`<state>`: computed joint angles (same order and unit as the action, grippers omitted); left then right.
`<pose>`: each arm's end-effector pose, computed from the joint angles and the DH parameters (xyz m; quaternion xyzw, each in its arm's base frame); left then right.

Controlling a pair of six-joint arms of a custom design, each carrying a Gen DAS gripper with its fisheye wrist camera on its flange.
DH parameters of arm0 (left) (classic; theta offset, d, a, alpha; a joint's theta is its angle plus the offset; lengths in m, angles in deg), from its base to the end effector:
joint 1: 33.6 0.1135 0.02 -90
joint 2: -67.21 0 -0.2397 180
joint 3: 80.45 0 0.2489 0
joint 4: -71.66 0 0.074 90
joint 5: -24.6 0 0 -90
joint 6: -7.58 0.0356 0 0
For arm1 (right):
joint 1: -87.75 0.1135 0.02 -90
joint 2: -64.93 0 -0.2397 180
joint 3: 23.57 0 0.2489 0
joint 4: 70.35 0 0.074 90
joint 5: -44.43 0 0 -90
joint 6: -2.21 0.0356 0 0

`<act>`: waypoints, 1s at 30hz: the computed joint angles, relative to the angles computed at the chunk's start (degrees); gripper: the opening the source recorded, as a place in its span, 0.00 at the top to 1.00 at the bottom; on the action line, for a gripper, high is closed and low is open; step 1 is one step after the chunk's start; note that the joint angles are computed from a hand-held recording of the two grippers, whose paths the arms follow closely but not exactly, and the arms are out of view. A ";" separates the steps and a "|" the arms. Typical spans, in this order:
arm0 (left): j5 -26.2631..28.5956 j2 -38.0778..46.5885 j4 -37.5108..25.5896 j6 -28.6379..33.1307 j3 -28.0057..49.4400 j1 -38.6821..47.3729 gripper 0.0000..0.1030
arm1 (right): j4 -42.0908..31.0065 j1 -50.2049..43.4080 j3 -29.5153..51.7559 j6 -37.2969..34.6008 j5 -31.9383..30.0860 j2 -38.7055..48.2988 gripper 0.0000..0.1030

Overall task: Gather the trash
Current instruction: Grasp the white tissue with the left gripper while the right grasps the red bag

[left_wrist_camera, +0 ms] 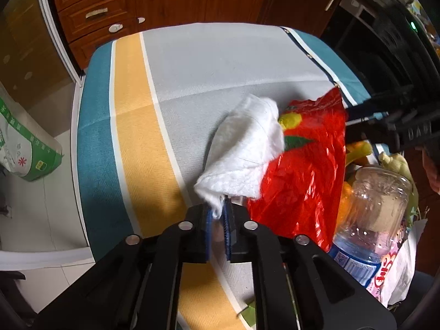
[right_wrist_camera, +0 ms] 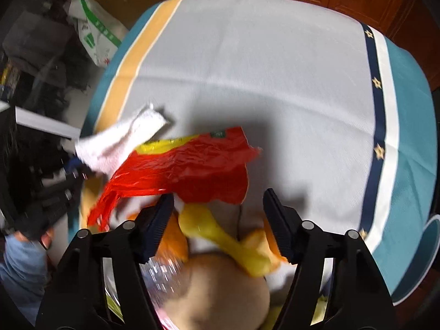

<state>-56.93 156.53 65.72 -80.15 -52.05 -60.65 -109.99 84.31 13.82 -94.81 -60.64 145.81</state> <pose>0.1589 -0.0870 0.0352 0.2616 0.9415 -0.1136 0.1798 0.1758 -0.0013 0.0713 -0.0388 0.9889 0.1249 0.0711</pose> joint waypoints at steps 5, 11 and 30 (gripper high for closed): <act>-1.52 2.22 1.40 -0.47 1.40 -0.62 0.67 | 3.17 1.74 3.35 3.30 -2.48 4.90 0.38; -2.25 4.67 2.92 -0.70 2.53 -0.96 0.62 | 3.32 3.32 5.57 6.79 -6.42 6.38 0.38; 5.06 0.94 4.85 -3.10 -0.59 2.34 0.94 | 2.15 17.66 4.80 17.29 -5.15 1.77 0.70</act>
<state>-51.87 157.47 70.56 -83.26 -52.65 -58.31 -107.84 101.97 18.62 -77.52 -65.79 147.59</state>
